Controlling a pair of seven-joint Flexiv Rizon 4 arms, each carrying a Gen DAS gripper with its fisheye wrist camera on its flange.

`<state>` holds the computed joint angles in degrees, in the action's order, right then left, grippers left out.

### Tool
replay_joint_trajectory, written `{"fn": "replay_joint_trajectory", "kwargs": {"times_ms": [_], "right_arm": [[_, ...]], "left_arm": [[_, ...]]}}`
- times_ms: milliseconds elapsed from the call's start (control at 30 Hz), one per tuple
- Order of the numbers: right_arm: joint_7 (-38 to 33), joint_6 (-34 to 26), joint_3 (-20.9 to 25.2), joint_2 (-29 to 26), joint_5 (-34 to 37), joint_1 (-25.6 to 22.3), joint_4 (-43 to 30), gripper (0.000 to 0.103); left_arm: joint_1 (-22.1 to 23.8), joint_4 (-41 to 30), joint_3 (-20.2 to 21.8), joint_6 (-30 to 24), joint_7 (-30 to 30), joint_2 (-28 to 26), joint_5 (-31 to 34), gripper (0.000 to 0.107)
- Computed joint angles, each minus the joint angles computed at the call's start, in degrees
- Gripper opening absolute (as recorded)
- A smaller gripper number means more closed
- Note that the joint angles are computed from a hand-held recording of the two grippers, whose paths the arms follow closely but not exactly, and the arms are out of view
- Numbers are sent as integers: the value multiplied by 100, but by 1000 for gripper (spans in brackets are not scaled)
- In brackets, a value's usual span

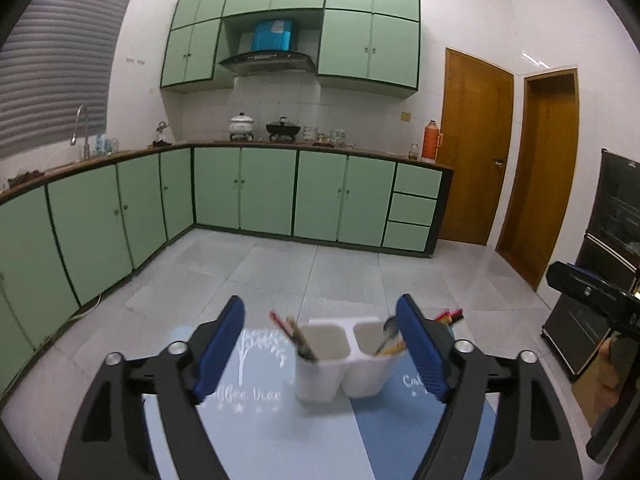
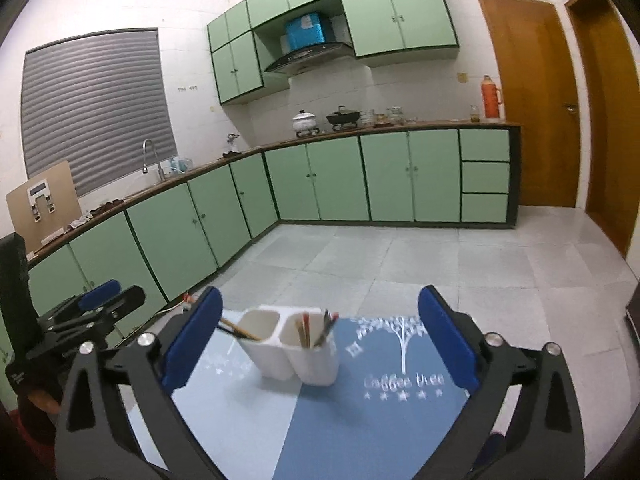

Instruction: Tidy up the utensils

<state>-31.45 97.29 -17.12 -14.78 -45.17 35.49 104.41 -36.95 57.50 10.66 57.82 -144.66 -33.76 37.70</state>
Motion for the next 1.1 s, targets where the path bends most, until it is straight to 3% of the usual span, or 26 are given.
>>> {"fn": "replay_joint_trajectory", "kwargs": {"times_ms": [67,167,233,467,733,1100], "right_arm": [[461,93,-681,199,-451,519,309,97],[1554,201,-1761,518,-1789,1254,687,98],[2049,185,-1963,653,-2418,1363,790,98],[821,-409,-621,818,-1015,759,1093,98],[1385,-572,-155,927,-1886,331,1112,98],[1330,-632,634,894,-1945,-394,966,98]], "left_arm": [[-117,223,55,-56,-135,150,95,84],[-213,426,1,-267,-183,306,212,87],[-226,499,-77,-403,-134,378,257,89],[-337,791,-288,-636,-243,612,519,94],[-375,867,-439,-774,-398,739,812,94],[-428,955,-532,-831,-632,892,1129,94]]}}
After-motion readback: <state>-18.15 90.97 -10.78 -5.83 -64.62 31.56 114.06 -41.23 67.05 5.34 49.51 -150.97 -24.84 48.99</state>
